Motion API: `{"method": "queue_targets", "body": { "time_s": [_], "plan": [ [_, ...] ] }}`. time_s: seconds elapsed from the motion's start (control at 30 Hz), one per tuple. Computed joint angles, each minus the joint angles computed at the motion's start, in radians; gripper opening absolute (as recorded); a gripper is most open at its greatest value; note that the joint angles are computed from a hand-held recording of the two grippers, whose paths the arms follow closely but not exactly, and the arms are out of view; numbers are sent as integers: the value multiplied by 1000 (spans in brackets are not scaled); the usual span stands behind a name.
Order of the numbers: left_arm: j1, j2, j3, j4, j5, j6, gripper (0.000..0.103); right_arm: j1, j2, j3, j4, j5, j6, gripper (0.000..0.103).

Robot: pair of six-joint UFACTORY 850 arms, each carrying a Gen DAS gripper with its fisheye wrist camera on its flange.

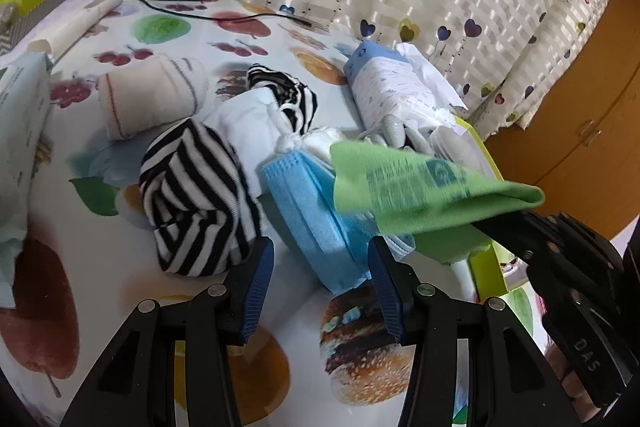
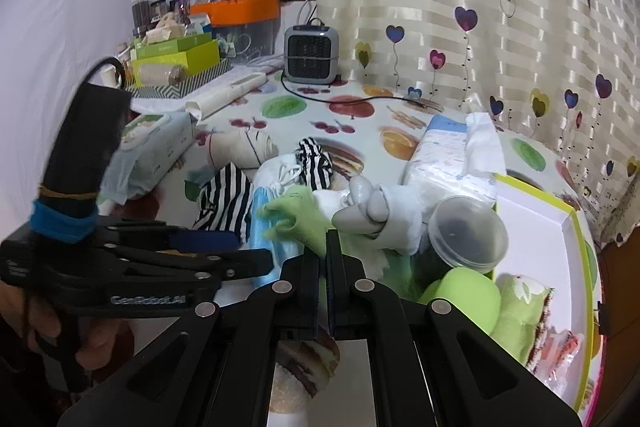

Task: Organize soft objects
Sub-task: 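Grasp blue face mask loop with left gripper while right gripper lifts green cloth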

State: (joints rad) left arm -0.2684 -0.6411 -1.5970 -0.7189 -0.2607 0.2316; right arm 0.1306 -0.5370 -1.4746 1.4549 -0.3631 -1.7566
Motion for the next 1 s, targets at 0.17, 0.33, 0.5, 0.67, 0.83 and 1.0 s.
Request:
{"method": "queue_targets", "body": {
  "time_s": [0.17, 0.33, 0.5, 0.67, 0.83, 1.0],
  "plan": [
    [-2, -27, -41, -6, -21, -22, 48, -11, 17, 16, 54, -8, -38, 3],
    [13, -46, -57, -140, -56, 31, 48, -19, 25, 25, 81, -11, -58, 3],
    [17, -38, -42, -302, -41, 158, 56, -30, 35, 35, 122, -11, -87, 3],
    [18, -75, -91, -258, -55, 83, 56, -35, 40, 37, 146, -12, -104, 3],
    [17, -98, -121, -249, -60, 67, 45, -37, 43, 38, 159, -13, -114, 3],
    [21, -120, -149, -241, -87, 54, 21, -40, 45, 40, 163, -14, -115, 3]
  ]
}}
